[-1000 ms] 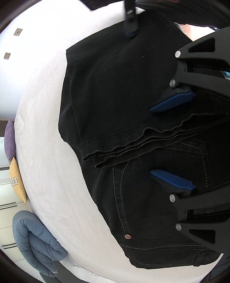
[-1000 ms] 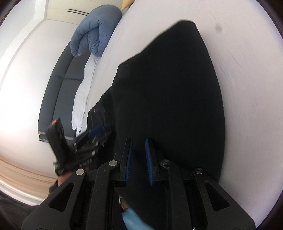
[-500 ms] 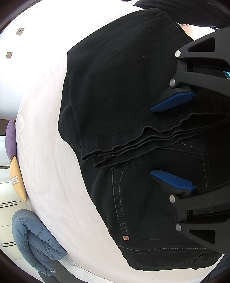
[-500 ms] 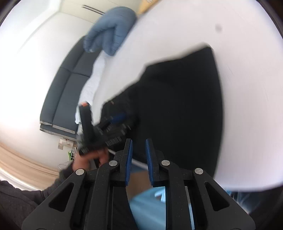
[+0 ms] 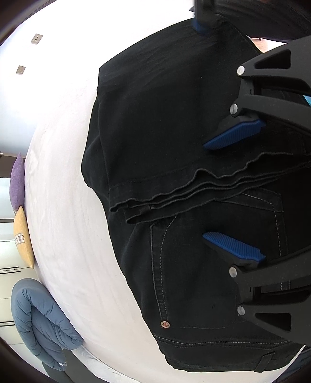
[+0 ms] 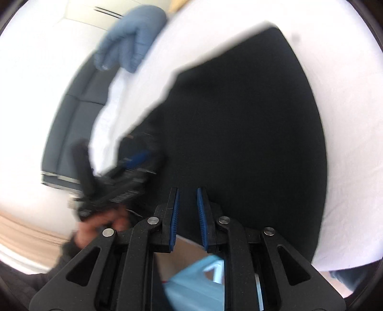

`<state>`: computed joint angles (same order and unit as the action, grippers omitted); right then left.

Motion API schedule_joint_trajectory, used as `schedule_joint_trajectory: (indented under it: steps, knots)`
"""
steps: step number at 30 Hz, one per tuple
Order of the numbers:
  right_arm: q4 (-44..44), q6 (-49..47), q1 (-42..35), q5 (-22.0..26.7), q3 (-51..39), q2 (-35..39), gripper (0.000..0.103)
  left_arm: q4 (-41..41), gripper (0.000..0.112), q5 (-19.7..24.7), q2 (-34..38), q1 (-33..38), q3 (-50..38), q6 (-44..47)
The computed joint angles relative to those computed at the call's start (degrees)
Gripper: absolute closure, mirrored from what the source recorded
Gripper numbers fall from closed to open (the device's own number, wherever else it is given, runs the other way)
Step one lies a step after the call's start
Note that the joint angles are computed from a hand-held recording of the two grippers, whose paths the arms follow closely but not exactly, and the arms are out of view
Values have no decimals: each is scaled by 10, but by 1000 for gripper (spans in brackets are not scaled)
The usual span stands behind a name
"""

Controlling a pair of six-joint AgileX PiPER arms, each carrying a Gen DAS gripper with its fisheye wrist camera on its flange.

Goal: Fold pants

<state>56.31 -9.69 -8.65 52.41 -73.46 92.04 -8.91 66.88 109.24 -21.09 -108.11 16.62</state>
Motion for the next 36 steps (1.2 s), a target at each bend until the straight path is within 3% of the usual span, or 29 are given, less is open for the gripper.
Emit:
schedule_joint_trajectory:
  steps: [4, 7, 9, 13, 15, 19, 24, 25, 29, 30, 32, 33, 34, 36]
  knots:
    - [7, -12, -7, 27, -48, 12, 88, -7, 38, -7, -4, 5, 6, 0]
    - [-24, 37, -3, 50, -59, 73, 90, -32, 38, -21, -17, 20, 26, 4]
    - [6, 23, -7, 22, -28, 67, 94, -59, 38, -22, -35, 39, 44, 1]
    - [-48, 90, 12, 33, -69, 49, 89, -156, 31, -36, -97, 130, 106, -19]
    - [-14, 53, 15, 35, -84, 40, 89, -206, 24, -48, -132, 191, 144, -25]
    - [18, 30, 26, 42, -142, 71, 89, -287, 22, -43, -156, 322, 166, -40]
    - [-15, 119, 29, 36, -163, 156, 95, -331, 15, -29, -133, 432, 158, -68]
    - [3, 111, 25, 23, -149, 148, 91, -335, 15, -19, -120, 444, 155, -77]
    - [-33, 156, 39, 68, -231, 157, 89, -370, 15, -10, -89, 468, 166, -83]
    - [-27, 152, 38, 83, -256, 166, 87, -382, 15, -7, -77, 469, 164, -84]
    - [-29, 162, 47, 99, -318, 190, 61, -395, 15, -3, -62, 468, 161, -84]
    - [-36, 182, 54, 104, -359, 208, 32, -398, 13, -6, -54, 465, 155, -85]
    - [-38, 197, 59, 100, -385, 220, 18, -404, 11, -8, -47, 465, 150, -81]
    - [-51, 237, 70, 96, -454, 259, 18, -415, 10, -14, -51, 461, 161, -77]
